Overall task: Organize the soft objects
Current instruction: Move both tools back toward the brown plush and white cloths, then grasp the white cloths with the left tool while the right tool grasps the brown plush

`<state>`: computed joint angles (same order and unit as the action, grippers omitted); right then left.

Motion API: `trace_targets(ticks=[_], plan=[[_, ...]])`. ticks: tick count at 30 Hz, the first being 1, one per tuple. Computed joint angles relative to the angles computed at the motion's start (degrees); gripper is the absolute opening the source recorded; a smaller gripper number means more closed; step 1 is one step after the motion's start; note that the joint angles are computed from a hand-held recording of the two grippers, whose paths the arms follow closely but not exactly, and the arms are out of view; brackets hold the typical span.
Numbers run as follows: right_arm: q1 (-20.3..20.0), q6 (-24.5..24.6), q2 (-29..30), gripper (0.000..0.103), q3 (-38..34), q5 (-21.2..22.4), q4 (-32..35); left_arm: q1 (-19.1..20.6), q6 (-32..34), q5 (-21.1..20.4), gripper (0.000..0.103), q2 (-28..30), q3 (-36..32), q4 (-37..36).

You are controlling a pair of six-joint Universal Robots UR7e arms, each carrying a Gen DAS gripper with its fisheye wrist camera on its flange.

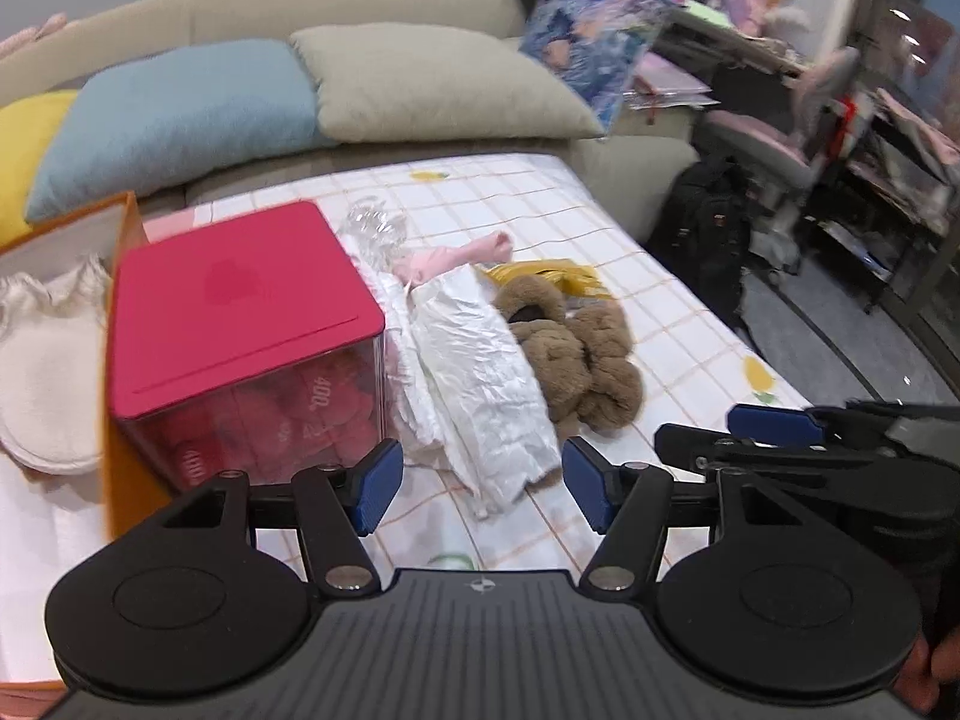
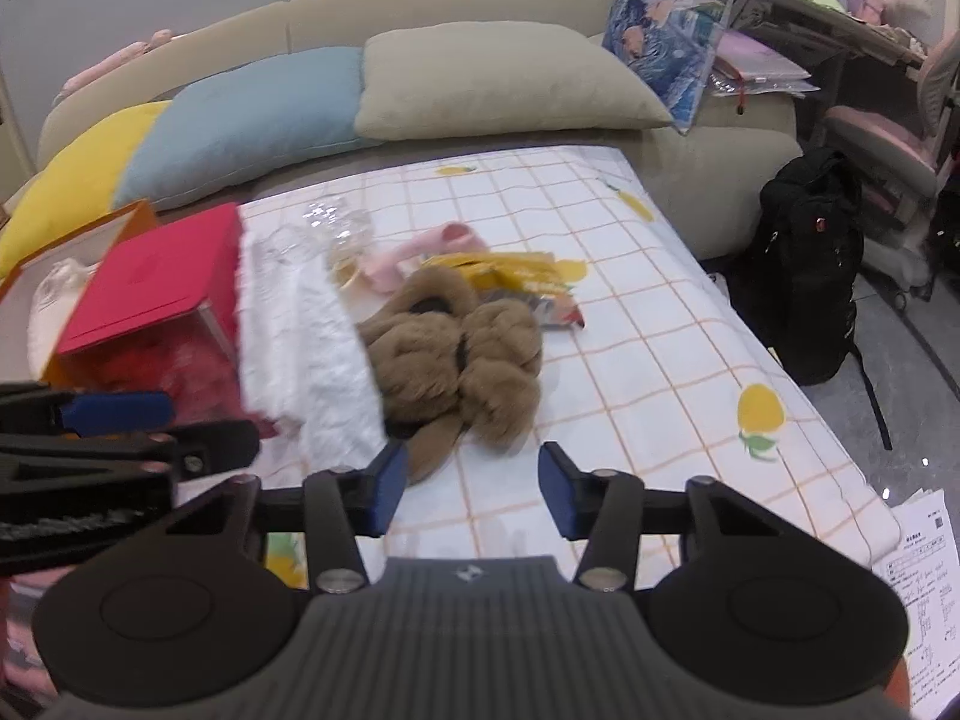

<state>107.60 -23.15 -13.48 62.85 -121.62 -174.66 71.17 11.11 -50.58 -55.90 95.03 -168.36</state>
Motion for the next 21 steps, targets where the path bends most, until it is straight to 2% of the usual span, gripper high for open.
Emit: trace_targets(ticks=[3,6,9,10,15,20,21], plan=[[-0.8,0.4,1.2,0.047,-1.7,1.0,-0.5,0.9,-1.0,0.9,0.073,2.8,-1.4,-3.6],[-1.7,3.7,1.4,0.047,-2.8,2.5,2.0,1.3,-1.6,2.6,0.08,4.8,-1.5,-8.7],[-2.4,6.4,2.3,0.047,-4.9,2.9,4.7,1.7,0.9,3.0,0.082,6.5,-1.9,-13.7],[-2.5,7.0,2.9,0.046,-5.9,2.4,5.4,1.7,1.3,2.9,0.085,6.8,-2.1,-14.0],[-3.3,10.3,4.4,0.043,-9.0,1.2,8.4,2.3,-0.4,2.4,0.085,8.3,-4.1,-11.8],[-3.7,11.2,4.5,0.041,-9.7,1.9,11.0,2.3,1.0,5.2,0.072,10.7,-6.0,-12.5],[-3.6,10.7,4.7,0.041,-10.0,2.0,11.2,2.4,0.8,5.1,0.066,10.7,-6.0,-12.5]])
